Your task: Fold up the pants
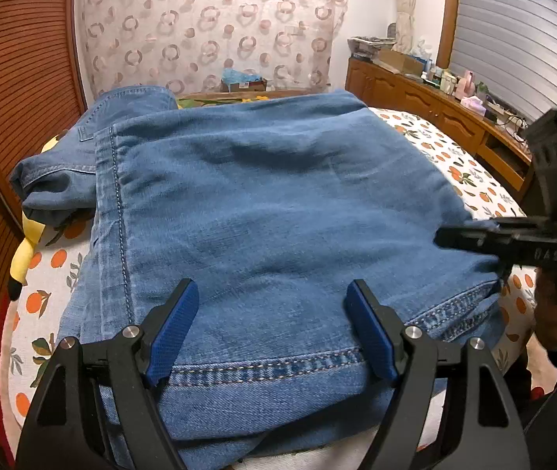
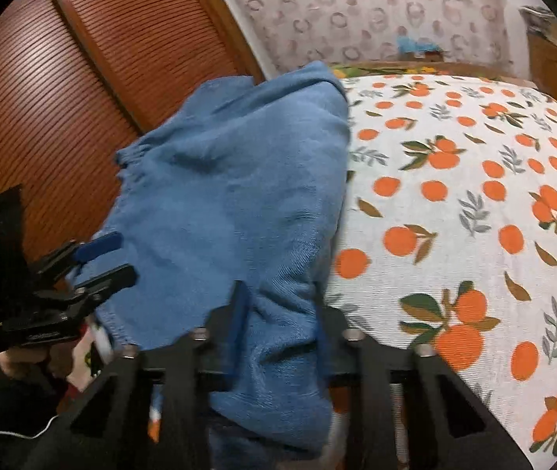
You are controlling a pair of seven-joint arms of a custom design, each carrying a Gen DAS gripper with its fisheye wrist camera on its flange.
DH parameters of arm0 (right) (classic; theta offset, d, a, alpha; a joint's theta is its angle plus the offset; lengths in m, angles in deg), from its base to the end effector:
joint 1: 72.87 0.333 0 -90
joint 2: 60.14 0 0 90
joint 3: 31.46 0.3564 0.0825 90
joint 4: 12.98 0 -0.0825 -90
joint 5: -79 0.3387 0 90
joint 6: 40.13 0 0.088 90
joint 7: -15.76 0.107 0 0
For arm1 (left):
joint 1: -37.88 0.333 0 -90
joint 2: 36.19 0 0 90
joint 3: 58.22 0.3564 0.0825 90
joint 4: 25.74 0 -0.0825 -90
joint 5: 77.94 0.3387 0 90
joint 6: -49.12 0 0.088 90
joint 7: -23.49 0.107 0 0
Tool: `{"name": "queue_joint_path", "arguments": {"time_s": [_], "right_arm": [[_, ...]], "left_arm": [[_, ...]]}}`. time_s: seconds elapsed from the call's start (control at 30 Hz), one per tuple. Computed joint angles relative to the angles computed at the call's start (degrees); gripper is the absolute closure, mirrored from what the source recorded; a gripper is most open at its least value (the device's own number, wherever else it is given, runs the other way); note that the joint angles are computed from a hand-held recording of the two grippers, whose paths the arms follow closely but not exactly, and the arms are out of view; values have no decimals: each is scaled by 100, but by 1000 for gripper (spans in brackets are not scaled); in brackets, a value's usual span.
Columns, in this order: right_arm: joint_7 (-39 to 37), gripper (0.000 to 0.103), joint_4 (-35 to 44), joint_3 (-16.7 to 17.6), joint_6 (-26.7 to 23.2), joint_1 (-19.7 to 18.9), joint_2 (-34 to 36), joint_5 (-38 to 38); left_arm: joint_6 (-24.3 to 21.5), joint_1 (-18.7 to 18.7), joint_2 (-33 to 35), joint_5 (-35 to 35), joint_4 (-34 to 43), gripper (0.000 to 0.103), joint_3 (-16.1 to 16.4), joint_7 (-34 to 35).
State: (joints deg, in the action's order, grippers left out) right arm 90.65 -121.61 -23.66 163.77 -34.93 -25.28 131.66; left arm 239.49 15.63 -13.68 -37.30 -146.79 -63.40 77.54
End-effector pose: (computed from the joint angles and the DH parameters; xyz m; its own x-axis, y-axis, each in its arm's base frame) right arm 0.5248 0.3737 0.3449 0.1225 -0.9297 -0.3475 -0.6780 0.1773 -0.7133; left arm 0.5020 -0.3316 0.3862 -0.5692 -0.8195 0.0661 -0.6068 0.3644 -0.7064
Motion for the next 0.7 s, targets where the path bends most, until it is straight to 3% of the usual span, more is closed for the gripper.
{"name": "queue_joint_path", "arguments": {"time_s": [0.1,0.23,0.3,0.43,0.5,0.57,0.7], "right_arm": [[-5,93,-89,152,380,-57,-163,-250],[-970,94,441,-425,189,642,-265,313],[-1456,94,842,-698,-9,930,-203,612],[-1959,94,1444,-1006,-376,1180,-45,880],[-1990,94,1830,-1740,-853,1686,162,1068],[-1720,94,2133,-2289,-1263,2009,397,891],[-1206,94,3046,-2584,-1978,1971,990,295]], "left_arm": [[-8,169,-27,25,-40,24,-162,36],[-22,705,-166,63,-208,24,-624,74],[-11,765,-265,57,-303,24,-595,65],[110,614,-533,10,-560,24,-158,31],[263,530,-708,-68,-730,24,122,41],[397,184,-879,-317,-891,24,629,179],[558,-347,-1138,-1032,-1151,24,1348,693]]}}
